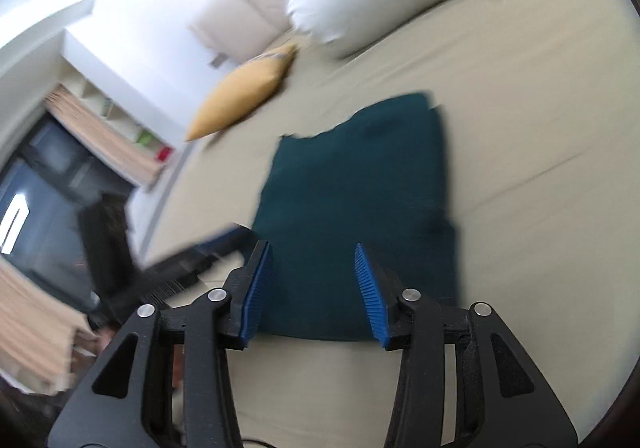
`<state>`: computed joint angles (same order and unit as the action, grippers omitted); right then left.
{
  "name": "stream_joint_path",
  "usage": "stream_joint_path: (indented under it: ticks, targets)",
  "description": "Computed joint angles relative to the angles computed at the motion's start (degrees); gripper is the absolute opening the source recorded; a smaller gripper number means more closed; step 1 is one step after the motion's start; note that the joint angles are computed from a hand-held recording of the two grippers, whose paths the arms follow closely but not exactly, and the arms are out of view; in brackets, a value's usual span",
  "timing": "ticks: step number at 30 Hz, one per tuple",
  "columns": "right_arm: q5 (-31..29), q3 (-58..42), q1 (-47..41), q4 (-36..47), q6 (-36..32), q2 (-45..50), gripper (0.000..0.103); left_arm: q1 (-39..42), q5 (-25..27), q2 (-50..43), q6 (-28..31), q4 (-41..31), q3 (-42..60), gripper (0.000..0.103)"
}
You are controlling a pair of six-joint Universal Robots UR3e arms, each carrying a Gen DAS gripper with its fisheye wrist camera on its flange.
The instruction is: Fold small clothes
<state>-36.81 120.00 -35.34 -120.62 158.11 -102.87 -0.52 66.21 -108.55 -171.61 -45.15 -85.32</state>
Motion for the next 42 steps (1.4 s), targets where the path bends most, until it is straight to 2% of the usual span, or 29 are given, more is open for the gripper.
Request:
stream_joint_path:
  ticks: [2, 4, 5, 6, 7, 9, 10, 11, 12, 13, 15, 18, 20, 21, 22, 23, 24, 25, 26, 28, 29, 31, 33, 34, 36, 37, 38, 42]
  targets:
    - [-1.9, 0.4, 1.8, -2.9, 1.5, 6.1, 0.044, -0.3, 0.3, -1.6, 0.6, 4.5, -3.8, 0.039]
    - [-5.4, 2.2, 1.9, -5.0, 4.0, 12.0, 0.031, -0.6, 0.9, -0.9, 2.6, 7.5, -6.2, 0.039]
    - [-2.1, 5.7, -1.1, -5.4, 0.3, 11.4, 0.030, -0.3, 0.6, -0.4, 3.2, 6.7, -6.2, 0.039]
    - [-0.4, 6.7, -3.5, -1.6, -2.2, 9.1, 0.031, 0.4, -0.5, 0.0, 3.6, 5.0, -5.7, 0.039]
    - [-0.5, 6.3, -4.2, 0.6, -2.7, 7.8, 0.031, 1.7, -2.5, 0.9, 3.5, 3.4, -5.6, 0.039]
    - [-1.3, 4.9, -5.5, 4.3, -3.7, 4.3, 0.040, 4.3, -5.7, 4.7, 2.8, 3.1, -8.3, 0.040]
    - [-1.1, 4.2, -7.2, 7.5, -5.8, 1.2, 0.044, 5.6, -6.7, 6.9, 2.4, 5.1, -10.4, 0.048]
    - [-0.4, 3.7, -8.3, 8.5, -7.0, 0.1, 0.054, 6.5, -7.0, 8.2, 1.6, 7.0, -11.6, 0.054]
    - [0.9, 3.1, -10.8, 11.8, -10.0, -1.8, 0.073, 7.8, -7.7, 8.8, 0.3, 8.9, -12.2, 0.065]
    - [2.2, 2.8, -12.5, 11.7, -10.2, -2.9, 0.081, 9.7, -9.0, 8.7, -1.5, 11.0, -12.7, 0.071]
    - [2.9, 2.0, -11.7, 2.8, -4.4, 0.3, 0.085, 12.0, -10.4, 5.8, -3.4, 9.2, -9.8, 0.072]
    - [1.7, -7.6, -6.0, -1.6, 2.5, 12.7, 0.084, 13.7, -11.8, -1.1, -5.2, 1.0, -2.3, 0.072]
    - [0.0, -15.0, -2.9, -0.4, 5.1, 21.6, 0.080, 14.2, -13.5, -6.2, -6.3, -4.5, 2.8, 0.074]
    - [-0.1, -18.8, -1.4, 0.1, 6.3, 25.5, 0.074, 14.6, -15.9, -7.8, -7.6, -3.9, 3.2, 0.078]
    - [-0.4, -20.9, -0.1, -0.7, 7.9, 28.8, 0.070, 14.0, -15.4, -8.1, -8.7, -2.4, 3.1, 0.078]
    - [-0.8, -23.3, 0.9, -0.2, 9.2, 31.9, 0.063, 13.5, -14.7, -8.1, -8.6, -2.4, 3.5, 0.078]
    - [-1.0, -25.3, 1.8, -0.4, 10.2, 34.5, 0.052, 12.5, -14.4, -9.0, -8.4, -3.3, 5.2, 0.078]
    - [-1.6, -27.5, 3.0, -1.0, 11.5, 36.9, 0.048, 11.5, -14.6, -10.8, -7.0, -6.2, 8.6, 0.078]
    - [-2.5, -29.1, 4.1, -2.0, 12.6, 38.4, 0.043, 10.5, -13.6, -12.3, -5.6, -8.3, 11.2, 0.077]
    - [-6.8, -33.3, 6.9, -2.3, 13.7, 40.3, 0.039, 8.3, -10.5, -15.5, -4.7, -10.8, 17.0, 0.067]
    - [-8.8, -34.3, 7.9, -2.4, 13.5, 40.6, 0.033, 8.0, -10.5, -16.6, -5.2, -12.2, 19.1, 0.063]
    - [-12.4, -35.7, 9.5, -2.7, 13.9, 40.6, 0.029, 8.0, -11.3, -18.2, -5.2, -16.0, 22.9, 0.045]
    - [-17.8, -35.1, 12.1, -5.4, 14.6, 38.7, 0.025, 7.4, -9.6, -16.4, -3.8, -15.6, 21.6, 0.039]
    - [-21.5, -34.7, 14.4, -8.2, 15.2, 38.3, 0.024, 6.6, -7.7, -15.1, -3.3, -15.1, 20.8, 0.037]
    - [-35.4, -34.4, 22.4, -12.8, 14.6, 35.6, 0.022, 5.7, -5.1, -12.9, -3.2, -14.2, 19.3, 0.036]
    - [-40.2, -34.4, 25.6, -14.1, 14.2, 34.8, 0.022, 5.6, -4.0, -11.0, -3.0, -13.9, 17.7, 0.035]
    - [-43.3, -34.0, 28.2, -15.1, 14.1, 33.7, 0.021, 5.6, -3.2, -9.5, -2.7, -14.2, 16.7, 0.035]
    - [-47.2, -30.2, 34.1, -17.4, 14.1, 26.8, 0.020, 8.7, -0.9, 1.2, 1.9, -13.9, 8.0, 0.035]
